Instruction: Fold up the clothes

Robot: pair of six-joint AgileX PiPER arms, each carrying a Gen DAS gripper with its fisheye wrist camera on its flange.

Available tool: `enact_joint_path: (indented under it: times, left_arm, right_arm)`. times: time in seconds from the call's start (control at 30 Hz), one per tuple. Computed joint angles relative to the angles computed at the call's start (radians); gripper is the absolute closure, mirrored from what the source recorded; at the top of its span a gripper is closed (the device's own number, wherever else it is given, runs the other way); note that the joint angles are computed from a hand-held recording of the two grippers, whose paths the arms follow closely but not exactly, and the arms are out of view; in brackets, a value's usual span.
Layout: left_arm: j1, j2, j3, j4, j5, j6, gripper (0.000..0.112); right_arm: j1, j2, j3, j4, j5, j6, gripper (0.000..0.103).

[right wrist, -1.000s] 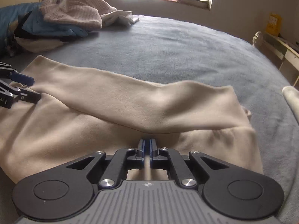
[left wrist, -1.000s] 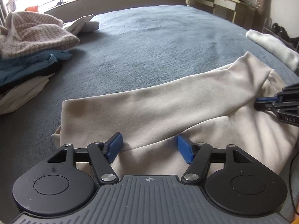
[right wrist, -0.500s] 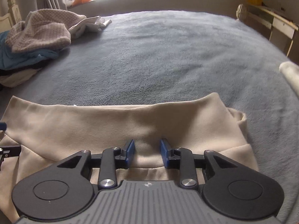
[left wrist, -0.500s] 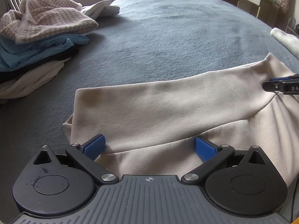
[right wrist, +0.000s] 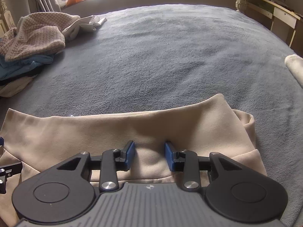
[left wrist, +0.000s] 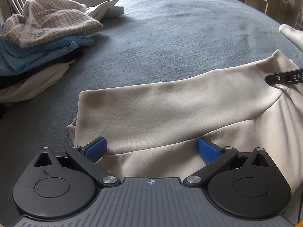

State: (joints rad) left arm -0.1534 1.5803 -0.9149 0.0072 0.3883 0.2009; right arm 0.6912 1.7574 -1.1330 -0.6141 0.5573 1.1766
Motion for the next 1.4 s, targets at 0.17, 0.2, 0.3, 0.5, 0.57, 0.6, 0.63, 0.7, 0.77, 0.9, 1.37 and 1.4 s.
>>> enact_joint_path:
  times: [0.17,0.2,0.3,0.5,0.57,0.6,0.63,0.7,0.77,0.9,1.37,1.4]
  left_arm:
    - [-0.033,-0.003,0.003,0.133,0.002,-0.136,0.009]
    - [-0.034,-0.002,0.001,0.140,0.006,-0.149,0.009]
    - [-0.037,0.000,-0.004,0.152,0.021,-0.180,0.009]
    - [-0.057,0.003,-0.010,0.215,0.041,-0.261,0.009]
    - [-0.065,0.004,-0.011,0.239,0.045,-0.287,0.009]
    - [-0.068,0.004,-0.012,0.250,0.047,-0.298,0.009]
    - [-0.070,0.005,-0.012,0.258,0.049,-0.307,0.009]
    - [-0.074,0.005,-0.014,0.270,0.053,-0.321,0.009]
    - [-0.075,0.007,-0.016,0.276,0.056,-0.334,0.009]
    - [-0.094,-0.001,0.003,0.351,0.044,-0.419,0.009]
    - [-0.087,-0.006,0.013,0.334,0.038,-0.464,0.009]
    - [-0.089,-0.007,0.016,0.339,0.036,-0.476,0.009]
  right_arm:
    - [0.024,0.010,-0.037,-0.012,0.056,0.011,0.061]
    - [0.026,0.000,-0.036,-0.009,0.055,0.019,0.061]
    - [0.034,-0.029,-0.025,-0.001,0.038,0.046,0.060]
    - [0.084,0.026,-0.080,-0.019,0.055,-0.014,0.034]
    - [0.100,0.049,-0.091,-0.043,0.052,-0.009,0.018]
    - [0.111,0.059,-0.101,-0.058,0.063,0.002,0.016]
    - [0.121,0.069,-0.110,-0.070,0.074,0.013,0.012]
    - [0.127,0.079,-0.118,-0.083,0.077,0.046,0.006]
    - [0.124,0.088,-0.127,-0.072,0.089,0.062,0.000]
    - [0.123,0.088,-0.119,-0.080,0.089,0.102,0.000]
    - [0.106,0.040,-0.005,-0.208,-0.018,0.348,0.000]
    - [0.103,0.036,0.004,-0.221,-0.029,0.374,0.000]
